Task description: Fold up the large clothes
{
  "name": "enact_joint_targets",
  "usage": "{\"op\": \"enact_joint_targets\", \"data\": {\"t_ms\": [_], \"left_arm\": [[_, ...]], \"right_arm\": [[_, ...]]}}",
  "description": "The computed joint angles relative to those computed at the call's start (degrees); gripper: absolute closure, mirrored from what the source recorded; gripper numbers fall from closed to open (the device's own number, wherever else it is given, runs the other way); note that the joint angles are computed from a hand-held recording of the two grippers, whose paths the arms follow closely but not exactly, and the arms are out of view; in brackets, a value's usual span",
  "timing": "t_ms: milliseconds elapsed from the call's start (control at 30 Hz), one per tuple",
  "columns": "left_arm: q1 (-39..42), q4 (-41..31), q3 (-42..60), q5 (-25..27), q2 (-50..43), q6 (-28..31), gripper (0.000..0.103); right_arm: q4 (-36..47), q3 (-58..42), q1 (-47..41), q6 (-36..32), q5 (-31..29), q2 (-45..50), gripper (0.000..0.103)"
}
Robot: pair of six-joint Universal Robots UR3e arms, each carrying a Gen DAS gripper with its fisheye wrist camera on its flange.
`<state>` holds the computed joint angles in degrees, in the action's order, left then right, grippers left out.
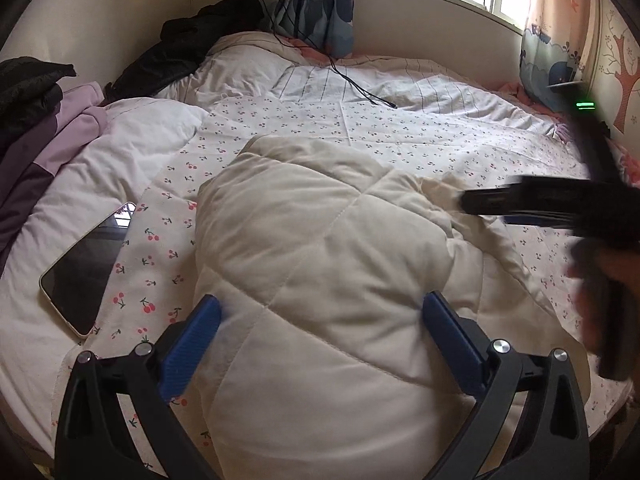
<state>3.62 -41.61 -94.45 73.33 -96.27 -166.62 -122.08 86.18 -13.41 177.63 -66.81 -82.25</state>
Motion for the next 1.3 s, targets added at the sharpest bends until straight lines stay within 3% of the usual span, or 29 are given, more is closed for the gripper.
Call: {"op": "enact_joint_targets", "data": {"t_ms": [133, 200, 233, 267, 333, 400, 467, 600, 700, 767, 833, 900, 967, 1133, 1300], "left_arm": [[0.1, -0.4, 0.2, 0.0, 0.1, -0.4, 0.006], [-0.3, -0.1, 0.1, 0.4, 0.1, -0.3, 0.006], [-0.3, -1.1, 0.4, -0.2, -0.1, 0.3, 0.006], [-1.1, -0.9, 0.4, 0.5, -0.4, 0.8, 0.006], [-2.8, 2.9, -1.6, 3.7, 0.1, 0.5, 0.006], [-2.8, 5.9, -3.9, 4.4, 1.5, 0.7, 0.006], [-2.0, 6.7, -5.3, 4.0, 2.8, 0.9, 0.006], [-0.6, 7.2, -8.3, 2.4, 5.6, 3.1, 0.006], [0.1, 7.3, -12.7, 2.4, 10.6, 4.2, 0.006], [3.6, 3.9, -14.3, -2.4, 14.5, 5.9, 0.006], [9.8, -5.2, -12.2, -11.3, 15.9, 7.4, 0.006], [16.2, -16.5, -7.6, -20.2, 13.6, 8.2, 0.006], [20.7, -25.5, -3.2, -25.8, 9.8, 9.0, 0.006], [24.7, -42.5, 6.4, -32.9, -0.8, 13.8, 0.006], [22.6, -51.5, 13.6, -34.0, -8.6, 16.8, 0.006]], "right_arm": [[9.8, 13.4, -4.9, -8.6, 5.7, -20.1, 0.006], [11.6, 17.4, -1.6, -9.9, -0.8, -21.3, 0.006], [8.6, 21.0, 0.3, -10.4, -3.2, -20.9, 0.006], [6.2, 24.4, -0.3, -10.9, -2.5, -20.9, 0.006], [9.7, 24.1, -4.0, -11.1, 1.6, -21.2, 0.006], [11.2, 22.6, -3.1, -9.2, -0.6, -26.4, 0.006], [15.7, 22.7, -4.0, -11.0, 1.4, -33.1, 0.007], [15.0, 27.8, 1.8, -10.4, -6.5, -34.2, 0.006], [23.4, 26.4, -4.2, -10.8, -1.2, -37.3, 0.006], [27.2, 23.5, -6.9, -12.7, 1.6, -41.3, 0.006], [29.5, 19.5, -10.1, -13.2, 4.8, -41.7, 0.006], [28.6, 16.9, -12.0, -11.7, 6.5, -39.7, 0.006], [24.6, 15.7, -12.8, -8.8, 7.6, -35.3, 0.006], [18.5, 16.5, -13.9, -2.4, 8.8, -24.2, 0.006], [28.6, 23.2, -23.4, -9.7, 23.4, -21.7, 0.006]]}}
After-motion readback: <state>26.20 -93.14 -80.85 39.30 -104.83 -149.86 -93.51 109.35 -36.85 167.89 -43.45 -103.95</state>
